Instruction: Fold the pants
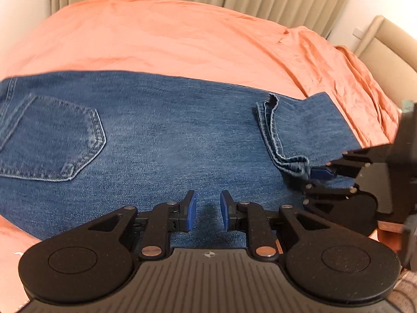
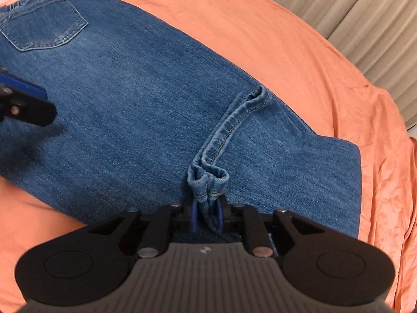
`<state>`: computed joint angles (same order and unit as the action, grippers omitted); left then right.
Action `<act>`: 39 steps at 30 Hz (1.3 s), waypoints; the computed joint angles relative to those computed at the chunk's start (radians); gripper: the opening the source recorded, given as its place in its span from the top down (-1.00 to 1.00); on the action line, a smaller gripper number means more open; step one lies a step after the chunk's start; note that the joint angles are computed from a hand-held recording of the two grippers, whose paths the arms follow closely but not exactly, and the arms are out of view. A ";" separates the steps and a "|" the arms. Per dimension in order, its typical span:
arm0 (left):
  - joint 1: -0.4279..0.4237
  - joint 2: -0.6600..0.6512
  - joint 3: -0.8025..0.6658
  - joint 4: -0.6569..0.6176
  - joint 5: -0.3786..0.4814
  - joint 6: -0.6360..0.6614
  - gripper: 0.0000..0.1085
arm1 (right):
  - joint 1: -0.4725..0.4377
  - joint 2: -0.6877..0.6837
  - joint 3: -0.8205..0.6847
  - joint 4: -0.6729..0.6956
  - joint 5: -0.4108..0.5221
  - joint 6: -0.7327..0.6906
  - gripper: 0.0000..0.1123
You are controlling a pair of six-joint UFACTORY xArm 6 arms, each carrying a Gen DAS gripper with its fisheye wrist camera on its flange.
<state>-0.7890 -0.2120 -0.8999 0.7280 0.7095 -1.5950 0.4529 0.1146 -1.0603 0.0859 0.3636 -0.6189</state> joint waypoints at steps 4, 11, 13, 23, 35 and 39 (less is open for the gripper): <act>0.027 0.001 0.006 0.008 -0.048 -0.022 0.41 | -0.014 -0.018 -0.074 0.163 0.169 -0.098 0.51; 0.110 0.035 -0.004 0.043 -0.198 -0.087 0.37 | -0.087 -0.046 -0.167 0.325 0.335 -0.125 0.35; 0.154 0.052 0.003 0.064 -0.303 -0.137 0.35 | -0.115 -0.034 -0.199 0.321 0.334 -0.119 0.37; 0.283 0.305 -0.120 0.126 -0.620 -0.303 0.10 | -0.178 0.125 -0.319 0.326 0.273 -0.093 0.63; 0.325 0.558 -0.384 0.343 -0.657 -0.356 -0.09 | -0.260 0.219 -0.350 0.574 0.167 -0.310 0.61; 0.303 0.567 -0.416 0.349 -0.588 -0.317 0.44 | -0.287 0.217 -0.339 0.628 0.160 -0.348 0.61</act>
